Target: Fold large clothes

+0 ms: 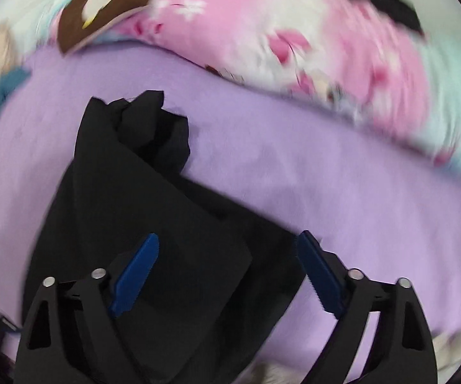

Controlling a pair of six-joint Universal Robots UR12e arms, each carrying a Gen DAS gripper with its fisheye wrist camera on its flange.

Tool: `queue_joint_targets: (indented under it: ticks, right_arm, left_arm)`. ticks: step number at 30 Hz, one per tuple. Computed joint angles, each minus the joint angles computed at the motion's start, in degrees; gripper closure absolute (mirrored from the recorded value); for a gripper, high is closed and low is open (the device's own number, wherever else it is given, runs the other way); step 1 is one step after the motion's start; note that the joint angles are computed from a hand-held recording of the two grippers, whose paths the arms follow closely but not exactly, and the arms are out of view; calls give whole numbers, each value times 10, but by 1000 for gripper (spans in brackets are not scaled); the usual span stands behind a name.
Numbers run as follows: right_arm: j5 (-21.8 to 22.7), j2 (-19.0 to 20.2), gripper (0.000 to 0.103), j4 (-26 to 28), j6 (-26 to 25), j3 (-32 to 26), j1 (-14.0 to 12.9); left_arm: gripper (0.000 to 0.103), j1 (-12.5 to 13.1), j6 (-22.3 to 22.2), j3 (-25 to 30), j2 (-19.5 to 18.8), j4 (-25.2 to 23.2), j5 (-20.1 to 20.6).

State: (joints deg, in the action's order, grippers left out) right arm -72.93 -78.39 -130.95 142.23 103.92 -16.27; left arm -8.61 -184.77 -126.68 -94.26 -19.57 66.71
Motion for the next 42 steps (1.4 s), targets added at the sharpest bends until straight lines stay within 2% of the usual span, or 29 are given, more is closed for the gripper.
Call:
queue_joint_targets:
  ticks: [3,5,7,9,10,11,12,15,18,20,22,24,28,30,31,32,33,34,35,37,40,41,42]
  right_arm:
    - [53,7,24,39,26,-2,-18]
    - [87,10,28,71,36,-4,-25]
    - [104,12,35,74,44,2,-28]
    - [114,14,52,75,47,8,-28]
    - [118,18,75,83,40,7,-28]
    - [116,17,91,72,37,11,-29]
    - [124,16,96,66,36,13,-32]
    - [154,5,100,64,32,9,-45]
    - [148,2,100,55,23,-6,-51]
    - [130,5,100,44,27,-10,-49]
    - [101,13,100,26,42,-6,-41]
    - [76,19,100,10,61,1,-34]
    - [33,38,100,-10,79,11,-20]
    - [15,40,99,-17,67,13,-12]
    - [17,39,96,-17,66,14,-13]
    - [28,35,91,-17,71,14,-17]
    - [39,29,81,-21,79,16,-23]
    - [42,23,50,-25,81,18,-27]
    - [53,13,28,-41,85,25,-34]
    - [107,-6,25,-44,88,37,-56]
    - [140,-22,24,-6,84,40,-79]
    - [144,-24,24,9,82,41,-86]
    - [139,-26,24,12,84,44,-88]
  left_arm:
    - [6,-43,5,12,-20,5,52]
    - [6,-58,-1,11,-29,23,89]
    - [6,-69,-8,13,-38,33,115]
    - [6,-84,0,16,-48,42,155]
    - [6,-89,3,18,-51,43,167]
    - [6,-96,5,20,-56,48,182]
    - [6,-101,6,21,-58,52,193]
    - [6,-105,12,29,-58,47,202]
    - [6,-112,21,44,-64,34,198]
    - [6,-119,15,59,-74,18,193]
    - [6,-126,5,67,-85,10,206]
    - [6,-132,4,68,-92,17,213]
    - [6,-137,43,60,-84,25,196]
    - [6,-128,65,55,-67,0,163]
    - [6,-118,69,49,-55,-7,143]
    - [6,-102,61,39,-38,-4,115]
    - [6,-78,49,27,-20,-2,72]
    - [6,-49,30,17,-5,0,15]
    - [6,-26,14,12,4,-5,-18]
    - [6,23,-35,1,22,-10,-61]
    - [6,99,-86,-6,24,-12,-128]
    - [6,114,-90,-10,23,-4,-132]
    - [6,128,-87,-8,20,0,-120]
